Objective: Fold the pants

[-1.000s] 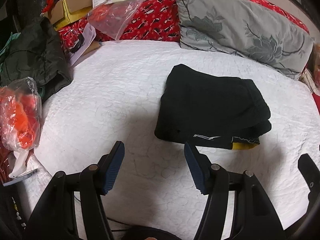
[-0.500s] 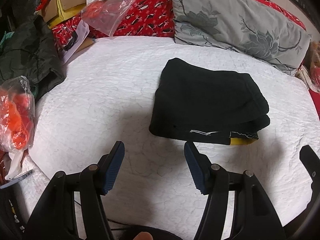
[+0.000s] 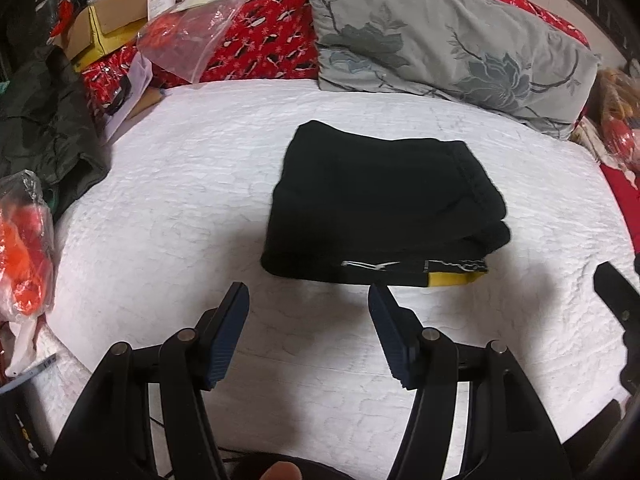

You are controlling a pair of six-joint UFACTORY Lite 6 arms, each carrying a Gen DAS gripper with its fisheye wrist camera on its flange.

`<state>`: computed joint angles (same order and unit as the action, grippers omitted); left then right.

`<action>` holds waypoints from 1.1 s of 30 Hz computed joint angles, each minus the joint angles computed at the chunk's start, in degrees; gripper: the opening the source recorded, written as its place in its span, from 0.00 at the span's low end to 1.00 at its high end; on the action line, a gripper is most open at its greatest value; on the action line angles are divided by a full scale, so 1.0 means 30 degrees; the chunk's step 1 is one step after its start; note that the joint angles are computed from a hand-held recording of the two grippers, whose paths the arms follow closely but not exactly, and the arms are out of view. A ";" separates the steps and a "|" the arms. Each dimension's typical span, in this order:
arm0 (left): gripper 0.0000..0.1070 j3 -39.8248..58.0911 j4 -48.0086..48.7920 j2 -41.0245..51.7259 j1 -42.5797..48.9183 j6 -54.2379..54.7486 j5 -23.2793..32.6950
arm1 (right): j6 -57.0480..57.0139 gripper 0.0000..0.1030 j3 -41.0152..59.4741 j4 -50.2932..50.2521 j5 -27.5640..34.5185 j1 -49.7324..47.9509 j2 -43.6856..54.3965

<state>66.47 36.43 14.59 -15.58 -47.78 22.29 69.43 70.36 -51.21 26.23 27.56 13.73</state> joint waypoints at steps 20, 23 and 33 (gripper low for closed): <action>0.57 0.0447 -0.1780 -0.0178 -0.1063 0.1492 -0.0133 | -0.0214 1.00 -0.0639 0.0297 -0.0348 -0.0805 -0.0422; 0.57 0.0613 -0.2126 -0.0108 -0.1096 0.1828 -0.0138 | -0.0228 1.00 -0.0709 0.0322 -0.0424 -0.0902 -0.0484; 0.57 0.1731 -0.2784 0.0029 -0.1525 0.1920 -0.0501 | -0.0498 1.00 -0.0846 0.0657 -0.0747 -0.1373 -0.0485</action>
